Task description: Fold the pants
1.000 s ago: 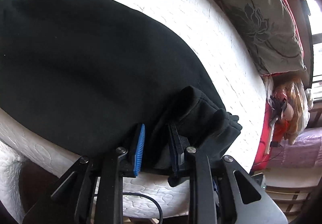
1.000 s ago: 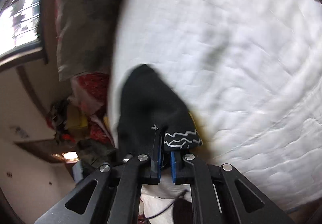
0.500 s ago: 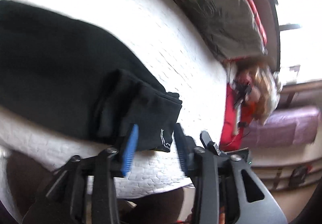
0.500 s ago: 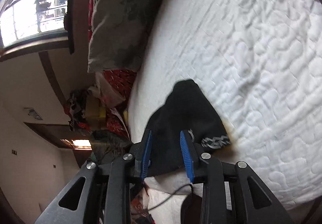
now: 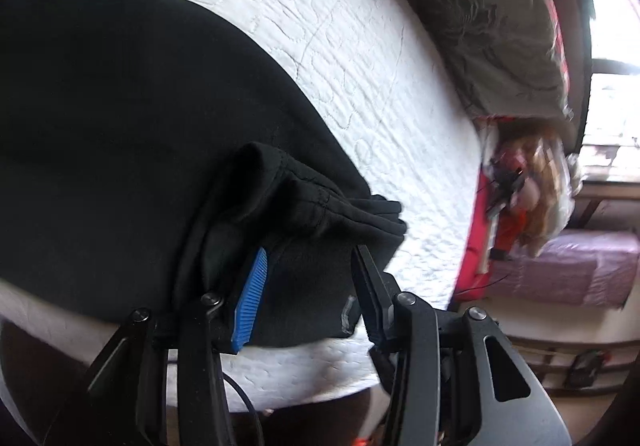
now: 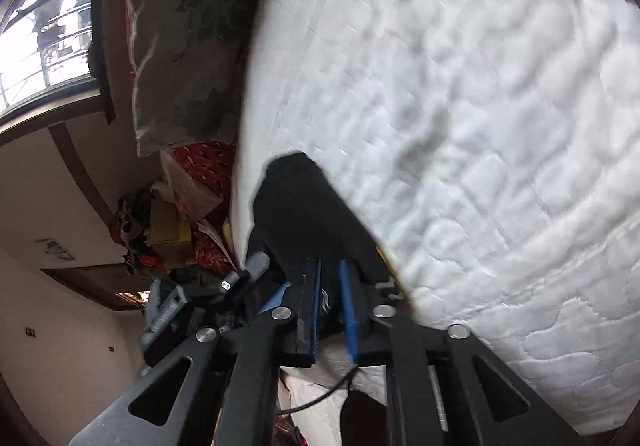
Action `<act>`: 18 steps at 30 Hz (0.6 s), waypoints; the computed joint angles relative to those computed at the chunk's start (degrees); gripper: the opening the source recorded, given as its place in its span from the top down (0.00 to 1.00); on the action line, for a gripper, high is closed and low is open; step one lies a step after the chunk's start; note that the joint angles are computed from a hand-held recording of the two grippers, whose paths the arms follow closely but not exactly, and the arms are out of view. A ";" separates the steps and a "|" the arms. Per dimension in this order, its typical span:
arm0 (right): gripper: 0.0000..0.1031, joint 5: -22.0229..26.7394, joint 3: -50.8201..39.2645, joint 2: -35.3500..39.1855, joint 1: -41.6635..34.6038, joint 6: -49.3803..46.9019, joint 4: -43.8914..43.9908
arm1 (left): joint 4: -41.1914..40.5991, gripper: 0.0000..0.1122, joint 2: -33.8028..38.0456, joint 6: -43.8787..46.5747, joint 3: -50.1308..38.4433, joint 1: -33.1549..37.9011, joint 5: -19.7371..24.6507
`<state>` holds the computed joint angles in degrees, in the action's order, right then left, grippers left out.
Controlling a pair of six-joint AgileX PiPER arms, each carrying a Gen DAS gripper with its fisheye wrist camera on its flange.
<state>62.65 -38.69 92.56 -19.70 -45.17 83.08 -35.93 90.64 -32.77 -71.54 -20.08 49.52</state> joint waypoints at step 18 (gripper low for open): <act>0.58 -4.34 -20.69 4.15 9.17 12.17 -14.39 | -8.83 0.51 -7.03 1.79 7.33 -5.25 -4.07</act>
